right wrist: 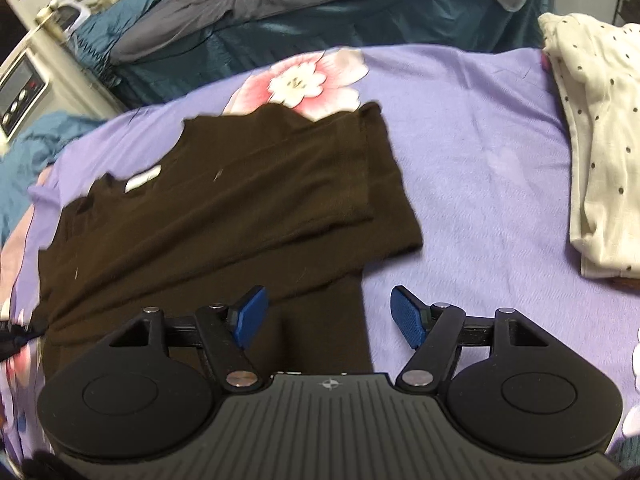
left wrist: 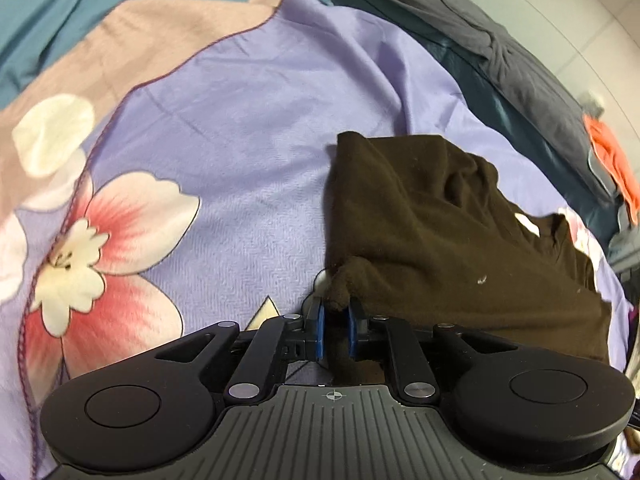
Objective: Fold small clothes
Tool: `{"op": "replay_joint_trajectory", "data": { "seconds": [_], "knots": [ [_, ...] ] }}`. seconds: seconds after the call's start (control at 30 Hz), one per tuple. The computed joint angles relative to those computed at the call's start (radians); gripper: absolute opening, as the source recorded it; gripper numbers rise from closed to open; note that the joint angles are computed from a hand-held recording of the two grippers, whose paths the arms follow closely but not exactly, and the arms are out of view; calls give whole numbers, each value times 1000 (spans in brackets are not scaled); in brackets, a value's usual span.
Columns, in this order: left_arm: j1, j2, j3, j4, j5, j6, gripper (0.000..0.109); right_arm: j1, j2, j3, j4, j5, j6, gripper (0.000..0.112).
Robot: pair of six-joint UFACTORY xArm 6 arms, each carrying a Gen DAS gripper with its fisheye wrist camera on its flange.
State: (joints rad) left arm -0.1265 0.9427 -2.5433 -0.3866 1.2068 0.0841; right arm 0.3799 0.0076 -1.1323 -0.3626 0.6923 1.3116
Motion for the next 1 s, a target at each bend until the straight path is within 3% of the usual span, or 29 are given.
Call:
{"op": "replay_joint_trajectory", "data": {
  "seconds": [0.07, 0.13, 0.23, 0.4, 0.53, 0.77, 0.93, 1.0],
  "knots": [
    [3, -47, 71, 1, -16, 30, 71, 19, -30, 34, 19, 1, 9, 75],
    [7, -125, 188, -2, -45, 66, 103, 39, -73, 81, 32, 7, 35, 75],
    [10, -295, 444, 30, -134, 133, 103, 77, -167, 171, 66, 22, 75, 77],
    [48, -521, 742, 58, -146, 266, 103, 163, -328, 295, 113, 101, 153, 79],
    [90, -615, 842, 59, -50, 284, 103, 236, -404, 361, 152, 97, 233, 80],
    [100, -773, 1021, 79, 23, 466, 103, 331, -396, 350, 204, 91, 203, 85],
    [87, -903, 1184, 99, 94, 527, 103, 385, -411, 353, 241, 114, 181, 85],
    [91, -980, 1278, 93, 82, 550, 103, 411, -419, 354, 246, 118, 185, 85]
  ]
}}
